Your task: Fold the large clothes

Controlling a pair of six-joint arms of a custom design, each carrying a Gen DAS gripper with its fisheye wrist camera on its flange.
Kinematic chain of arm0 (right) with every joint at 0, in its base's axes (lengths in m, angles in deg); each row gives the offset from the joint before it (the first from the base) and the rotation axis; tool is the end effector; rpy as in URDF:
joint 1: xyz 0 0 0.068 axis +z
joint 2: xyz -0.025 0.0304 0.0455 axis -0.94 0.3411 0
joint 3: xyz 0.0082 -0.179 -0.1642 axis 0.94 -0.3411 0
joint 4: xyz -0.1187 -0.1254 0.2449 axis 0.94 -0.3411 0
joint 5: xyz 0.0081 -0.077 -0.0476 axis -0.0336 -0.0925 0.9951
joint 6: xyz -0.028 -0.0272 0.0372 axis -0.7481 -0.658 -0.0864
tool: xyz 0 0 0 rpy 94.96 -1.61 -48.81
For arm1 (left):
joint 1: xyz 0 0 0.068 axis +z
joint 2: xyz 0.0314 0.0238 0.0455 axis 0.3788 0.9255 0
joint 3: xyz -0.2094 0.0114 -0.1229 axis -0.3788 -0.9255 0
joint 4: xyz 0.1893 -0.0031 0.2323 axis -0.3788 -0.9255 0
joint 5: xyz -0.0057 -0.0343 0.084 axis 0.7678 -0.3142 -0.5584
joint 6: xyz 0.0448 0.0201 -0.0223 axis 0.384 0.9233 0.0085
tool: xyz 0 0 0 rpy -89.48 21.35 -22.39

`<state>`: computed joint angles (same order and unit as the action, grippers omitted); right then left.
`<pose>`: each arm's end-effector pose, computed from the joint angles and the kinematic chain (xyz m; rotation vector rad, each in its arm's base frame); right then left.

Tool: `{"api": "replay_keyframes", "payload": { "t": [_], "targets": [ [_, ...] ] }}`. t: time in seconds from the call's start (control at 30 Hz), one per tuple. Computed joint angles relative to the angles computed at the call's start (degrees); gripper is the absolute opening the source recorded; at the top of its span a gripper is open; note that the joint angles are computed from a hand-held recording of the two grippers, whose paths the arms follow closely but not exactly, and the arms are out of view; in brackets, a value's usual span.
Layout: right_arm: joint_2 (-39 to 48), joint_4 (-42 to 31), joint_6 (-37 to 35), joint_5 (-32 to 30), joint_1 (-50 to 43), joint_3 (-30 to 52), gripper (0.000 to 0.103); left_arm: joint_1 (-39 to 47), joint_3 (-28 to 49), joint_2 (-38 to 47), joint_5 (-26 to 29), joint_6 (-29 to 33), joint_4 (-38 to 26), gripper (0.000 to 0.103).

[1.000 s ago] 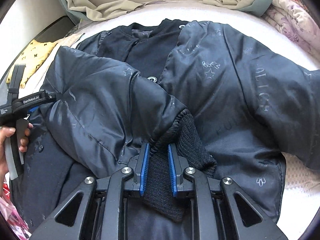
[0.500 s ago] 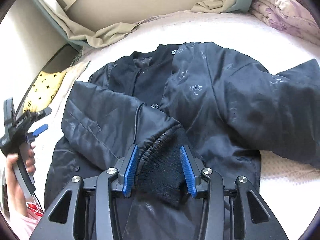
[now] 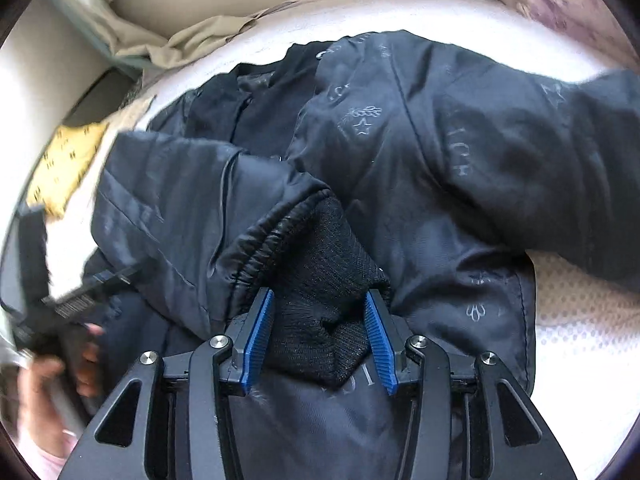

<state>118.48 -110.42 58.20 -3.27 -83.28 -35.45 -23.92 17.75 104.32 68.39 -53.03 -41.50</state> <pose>0.2233 -0.0331 0.0847 -0.4103 2.6681 0.6296 0.1654 -0.1538 0.0717 -0.5270 2.6127 -0.0719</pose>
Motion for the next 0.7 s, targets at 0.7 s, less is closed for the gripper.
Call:
{"api": "replay_keyframes", "payload": {
  "t": [0.7],
  "targets": [
    [45.31,-31.03,2.37,-21.05,-49.45,55.21,0.053,-5.81,0.56,-19.48,-8.24,-4.76,-15.86,0.103]
  ]
}}
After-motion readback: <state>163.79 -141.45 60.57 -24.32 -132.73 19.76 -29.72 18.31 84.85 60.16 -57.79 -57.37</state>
